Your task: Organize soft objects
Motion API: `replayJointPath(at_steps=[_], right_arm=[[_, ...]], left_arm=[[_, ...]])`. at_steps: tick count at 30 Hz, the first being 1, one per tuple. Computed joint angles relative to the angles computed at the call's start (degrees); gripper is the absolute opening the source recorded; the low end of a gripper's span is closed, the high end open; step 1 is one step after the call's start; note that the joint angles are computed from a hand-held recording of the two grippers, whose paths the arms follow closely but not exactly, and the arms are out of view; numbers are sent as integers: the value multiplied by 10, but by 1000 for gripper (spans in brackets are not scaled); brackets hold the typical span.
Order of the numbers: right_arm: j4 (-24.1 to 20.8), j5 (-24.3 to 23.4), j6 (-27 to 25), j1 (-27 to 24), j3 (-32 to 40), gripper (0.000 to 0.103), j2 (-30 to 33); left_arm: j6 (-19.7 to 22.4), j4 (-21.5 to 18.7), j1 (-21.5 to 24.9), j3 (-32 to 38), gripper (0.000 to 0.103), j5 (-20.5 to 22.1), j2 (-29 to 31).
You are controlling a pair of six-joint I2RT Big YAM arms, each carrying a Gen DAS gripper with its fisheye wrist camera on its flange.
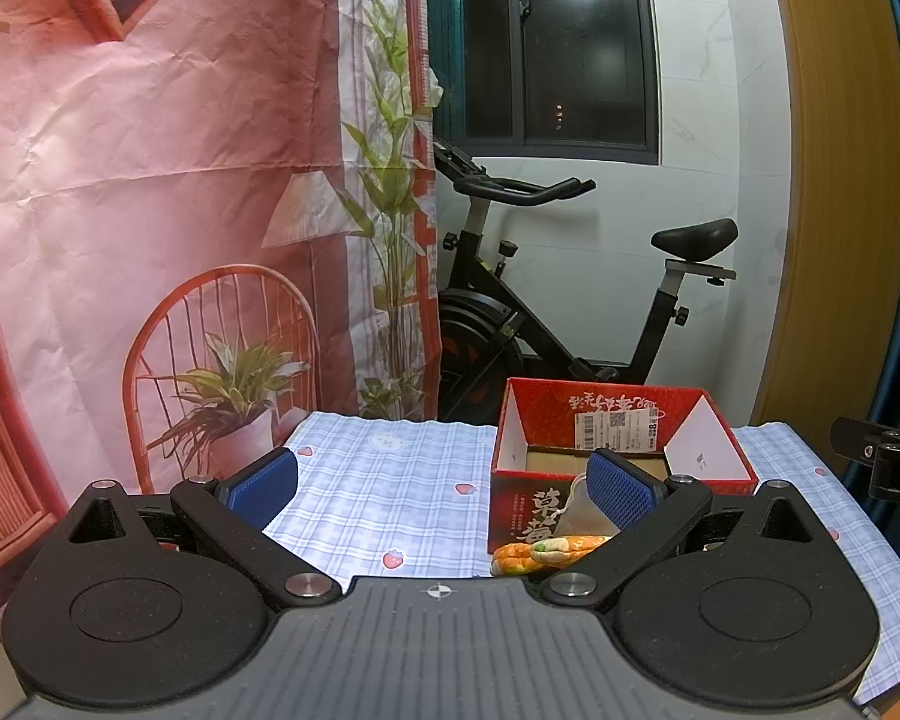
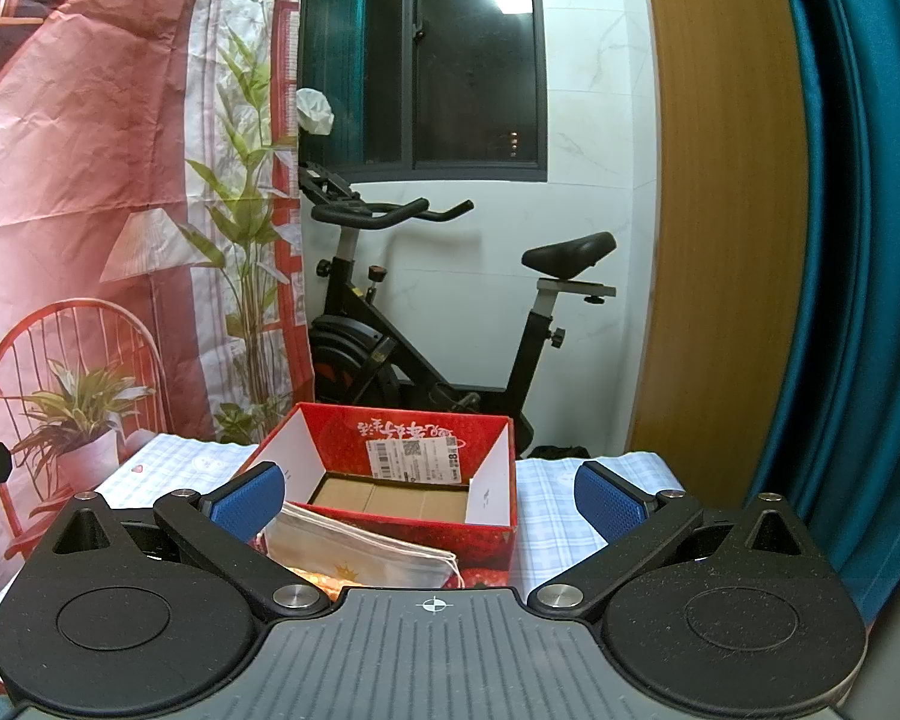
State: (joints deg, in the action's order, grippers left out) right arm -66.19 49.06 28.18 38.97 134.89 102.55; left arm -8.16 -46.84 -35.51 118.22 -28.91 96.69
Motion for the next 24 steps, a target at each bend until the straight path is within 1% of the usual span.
replayJointPath(at_steps=[11, 14, 15, 16, 17, 18, 20, 22, 23, 24], right_arm=[[-2, 2, 1, 1, 4, 103, 3], [1, -1, 1, -1, 1, 103, 2], [5, -3, 1, -1, -3, 103, 0], [19, -8, 0, -3, -19, 103, -9], [28, -12, 0, -5, -29, 103, -14], [39, -19, -2, -9, -41, 103, -19], [90, -40, -5, -18, -98, 103, -47], [119, -51, -1, -24, -129, 103, -58], [133, -57, -1, -27, -145, 103, -63], [148, -64, -5, -30, -161, 103, -67]], left_arm=[[1, 2, -1, 0, 103, -2, 0], [0, 9, -2, 0, 103, -9, 4], [3, 21, -3, -7, 103, -12, 2], [6, 33, -3, -15, 103, -14, 0], [14, 58, -1, -28, 103, -16, -5], [14, 70, 0, -35, 103, -17, -5], [22, 97, 2, -47, 103, -21, -5], [11, 113, 9, -55, 103, -18, -1], [17, 132, 12, -58, 103, -20, 2], [15, 123, 15, -60, 103, -14, 5]])
